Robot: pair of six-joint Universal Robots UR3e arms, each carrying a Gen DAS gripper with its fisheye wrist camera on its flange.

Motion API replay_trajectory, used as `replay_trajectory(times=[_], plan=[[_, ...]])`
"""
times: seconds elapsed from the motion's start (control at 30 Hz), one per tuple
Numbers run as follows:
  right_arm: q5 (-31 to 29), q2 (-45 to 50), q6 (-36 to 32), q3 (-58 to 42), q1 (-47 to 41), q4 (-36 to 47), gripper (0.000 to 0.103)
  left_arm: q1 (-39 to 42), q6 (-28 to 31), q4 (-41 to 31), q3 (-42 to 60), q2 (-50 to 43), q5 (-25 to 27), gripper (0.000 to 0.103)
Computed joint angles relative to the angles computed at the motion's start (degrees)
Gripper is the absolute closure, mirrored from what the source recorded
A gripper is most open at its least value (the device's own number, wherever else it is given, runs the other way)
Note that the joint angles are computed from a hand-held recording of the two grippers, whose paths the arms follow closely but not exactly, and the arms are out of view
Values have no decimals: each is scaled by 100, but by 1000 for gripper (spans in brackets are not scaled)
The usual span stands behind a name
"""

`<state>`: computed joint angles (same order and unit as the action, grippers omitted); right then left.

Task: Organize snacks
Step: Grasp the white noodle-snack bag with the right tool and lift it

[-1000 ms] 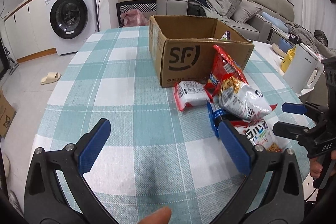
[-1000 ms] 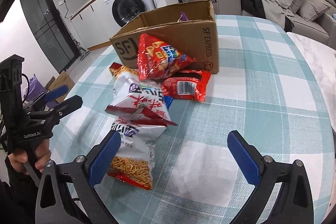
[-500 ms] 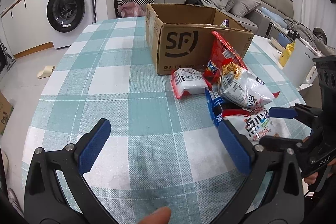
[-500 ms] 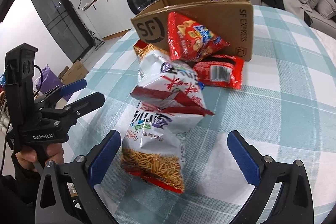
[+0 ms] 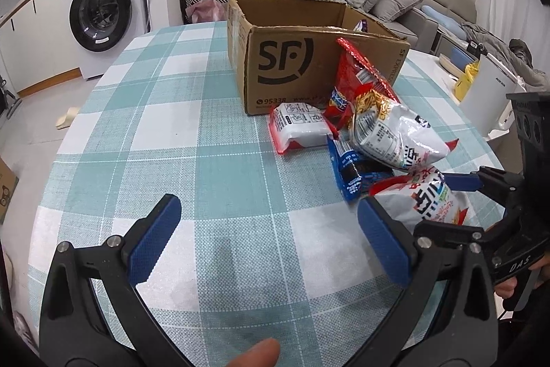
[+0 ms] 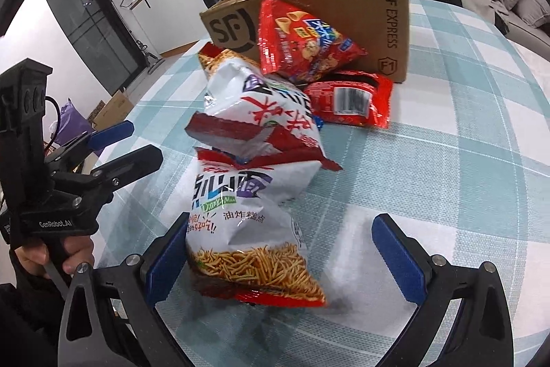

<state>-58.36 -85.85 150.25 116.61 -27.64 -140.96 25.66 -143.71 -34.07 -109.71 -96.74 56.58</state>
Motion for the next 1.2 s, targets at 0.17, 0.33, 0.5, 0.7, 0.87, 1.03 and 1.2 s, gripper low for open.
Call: replay_trajectory(times=[0.17, 0.33, 0.5, 0.7, 0.87, 1.03, 1.2], plan=[[16, -24, -46, 58, -168, -47, 1, -42, 12, -6, 8, -58, 23, 1], [171, -6, -110, 139, -274, -153, 10, -94, 10, -38, 18, -81, 30, 1], [490, -67, -427, 131, -386, 187, 30, -168, -20, -7, 31, -89, 22, 1], [835, -384, -801, 362, -571, 401, 43, -253, -14, -44, 22, -14, -2, 1], [1030, -784, -1085, 617, -904, 539, 51, -286, 11, -150, 77, 21, -102, 1], [1097, -1203, -1432, 809, -1237, 912, 59, -391, 6, -234, 176, -2, -137, 1], [836, -1044, -1361, 745, -1050, 766, 53, -492, -19, -213, 163, 4, -107, 1]])
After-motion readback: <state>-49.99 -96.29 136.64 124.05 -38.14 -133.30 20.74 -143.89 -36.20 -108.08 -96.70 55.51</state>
